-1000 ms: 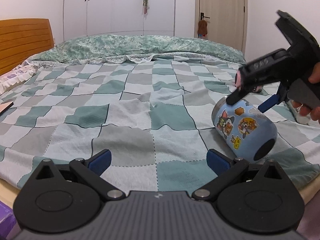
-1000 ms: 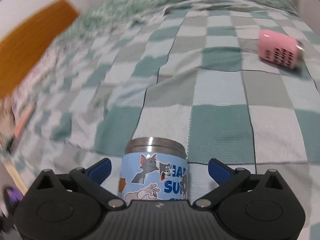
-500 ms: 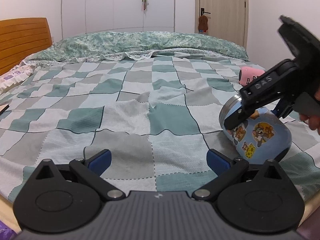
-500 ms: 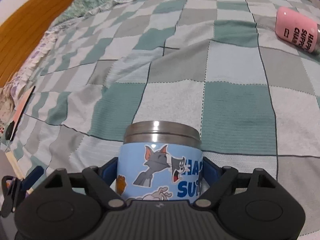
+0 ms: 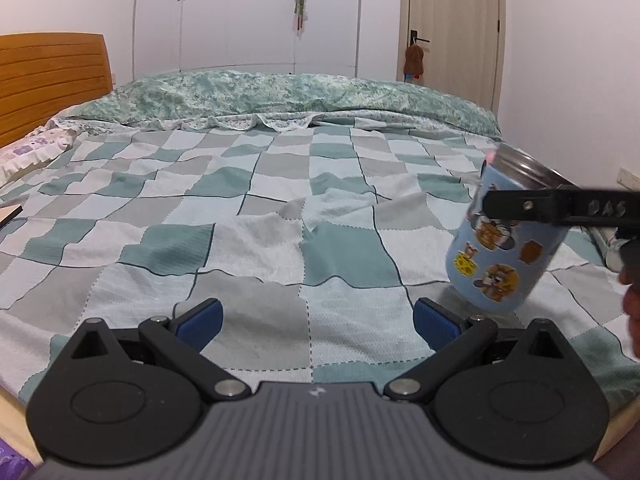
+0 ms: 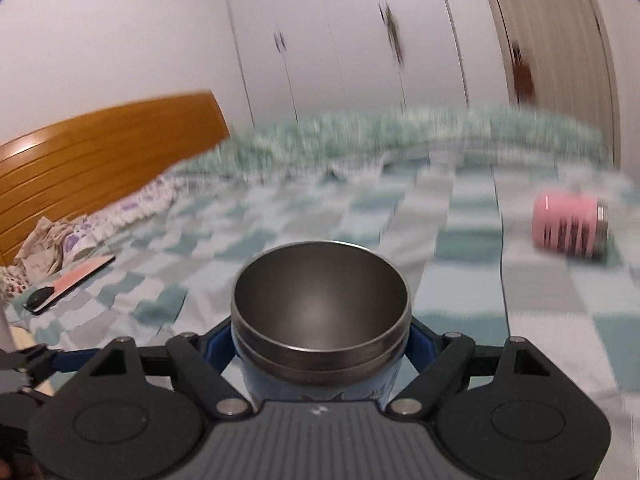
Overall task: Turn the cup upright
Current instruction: 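Rotate the blue cup upright with the right tool and set it down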
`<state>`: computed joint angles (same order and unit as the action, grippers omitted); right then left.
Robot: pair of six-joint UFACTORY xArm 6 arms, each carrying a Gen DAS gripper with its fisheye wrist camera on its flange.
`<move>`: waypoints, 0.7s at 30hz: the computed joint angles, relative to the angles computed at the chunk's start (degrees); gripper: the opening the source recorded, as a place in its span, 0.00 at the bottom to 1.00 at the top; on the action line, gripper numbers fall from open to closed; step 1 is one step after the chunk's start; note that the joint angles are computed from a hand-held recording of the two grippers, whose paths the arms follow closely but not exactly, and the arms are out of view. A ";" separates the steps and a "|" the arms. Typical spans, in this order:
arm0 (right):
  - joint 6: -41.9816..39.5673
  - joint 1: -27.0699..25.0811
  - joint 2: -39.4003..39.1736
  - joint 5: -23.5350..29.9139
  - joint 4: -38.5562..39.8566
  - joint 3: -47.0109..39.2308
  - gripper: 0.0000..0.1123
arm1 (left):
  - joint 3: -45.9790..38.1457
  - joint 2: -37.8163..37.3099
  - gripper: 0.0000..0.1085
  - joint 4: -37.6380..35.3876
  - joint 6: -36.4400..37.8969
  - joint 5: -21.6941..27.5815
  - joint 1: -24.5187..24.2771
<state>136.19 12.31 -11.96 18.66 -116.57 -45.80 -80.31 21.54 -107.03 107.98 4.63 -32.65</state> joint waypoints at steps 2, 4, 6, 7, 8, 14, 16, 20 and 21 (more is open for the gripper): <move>-2.02 2.09 1.20 4.50 -0.97 -0.28 0.74 | -0.16 -0.06 0.95 -1.58 1.53 -0.32 0.01; -3.49 3.23 2.75 6.50 -1.80 -0.85 0.74 | -0.18 -0.08 0.95 -3.04 2.94 -0.60 -0.01; -7.11 3.64 4.72 5.96 0.46 -1.58 0.74 | -0.36 0.00 0.95 -4.95 4.77 -1.19 -0.04; -6.51 4.30 5.44 7.13 -0.44 -1.43 0.74 | -0.42 -0.05 0.95 -6.54 6.35 -1.21 0.05; -5.65 5.65 5.39 9.98 -2.92 -0.64 0.74 | -0.30 -0.23 0.95 -7.85 7.63 -1.19 0.08; -2.46 6.48 1.70 10.28 -6.90 2.09 0.80 | 0.64 -2.79 0.95 -18.49 19.00 -2.45 -0.13; -0.85 8.47 -2.32 14.12 -8.39 5.63 0.92 | 1.59 -4.66 0.95 -24.55 25.15 -2.41 -0.07; -3.46 11.79 -12.46 18.76 -7.46 13.04 0.92 | 6.70 -10.54 0.95 -36.71 37.16 1.12 0.06; -4.74 12.84 -15.14 20.00 -6.51 15.06 0.92 | 8.94 -12.61 0.95 -39.40 39.84 2.83 -0.07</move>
